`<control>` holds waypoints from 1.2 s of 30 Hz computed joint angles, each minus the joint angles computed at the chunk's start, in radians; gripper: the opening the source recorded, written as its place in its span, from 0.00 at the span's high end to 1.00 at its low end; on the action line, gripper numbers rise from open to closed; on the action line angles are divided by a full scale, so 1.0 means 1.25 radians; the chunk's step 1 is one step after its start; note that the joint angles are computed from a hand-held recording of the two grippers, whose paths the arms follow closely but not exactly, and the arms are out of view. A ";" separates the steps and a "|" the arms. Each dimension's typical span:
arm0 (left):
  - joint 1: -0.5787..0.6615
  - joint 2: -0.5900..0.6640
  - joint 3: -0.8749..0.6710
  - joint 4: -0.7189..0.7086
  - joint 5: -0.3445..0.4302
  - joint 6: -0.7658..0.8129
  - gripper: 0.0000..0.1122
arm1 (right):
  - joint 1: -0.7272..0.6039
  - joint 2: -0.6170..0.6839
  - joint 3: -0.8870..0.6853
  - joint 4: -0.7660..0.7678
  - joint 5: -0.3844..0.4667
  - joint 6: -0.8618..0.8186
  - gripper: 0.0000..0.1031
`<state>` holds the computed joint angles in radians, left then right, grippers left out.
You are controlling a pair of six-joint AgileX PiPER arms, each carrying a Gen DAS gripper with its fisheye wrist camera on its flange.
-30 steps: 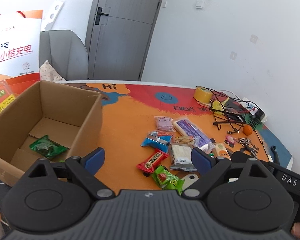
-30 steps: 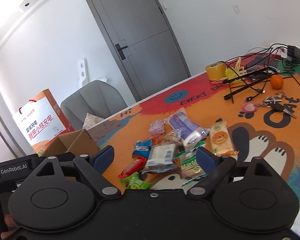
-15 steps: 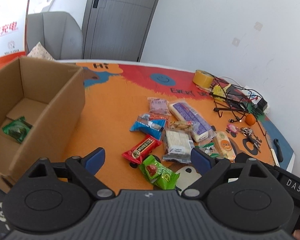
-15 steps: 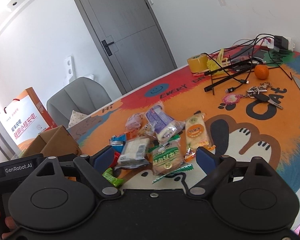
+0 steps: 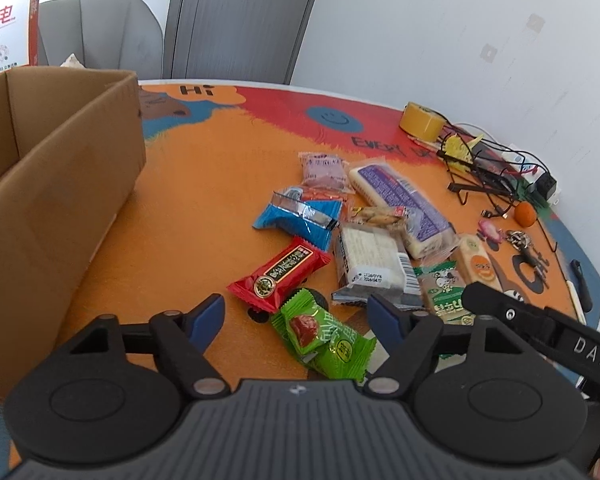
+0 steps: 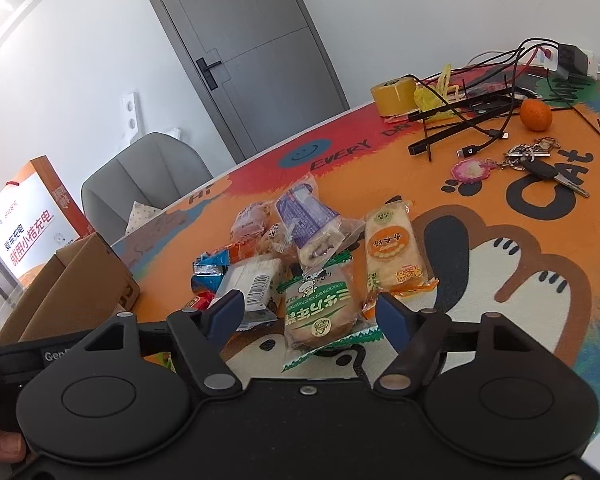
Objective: Organize snacks
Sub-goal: 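Grasp green candy with left tool while right tool grasps green bread pack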
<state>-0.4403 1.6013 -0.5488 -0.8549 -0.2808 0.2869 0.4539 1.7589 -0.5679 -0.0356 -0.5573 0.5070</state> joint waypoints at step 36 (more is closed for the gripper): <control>-0.038 -0.133 0.084 -0.021 -0.040 0.068 0.82 | 0.105 -0.016 0.006 0.222 0.000 -0.216 0.54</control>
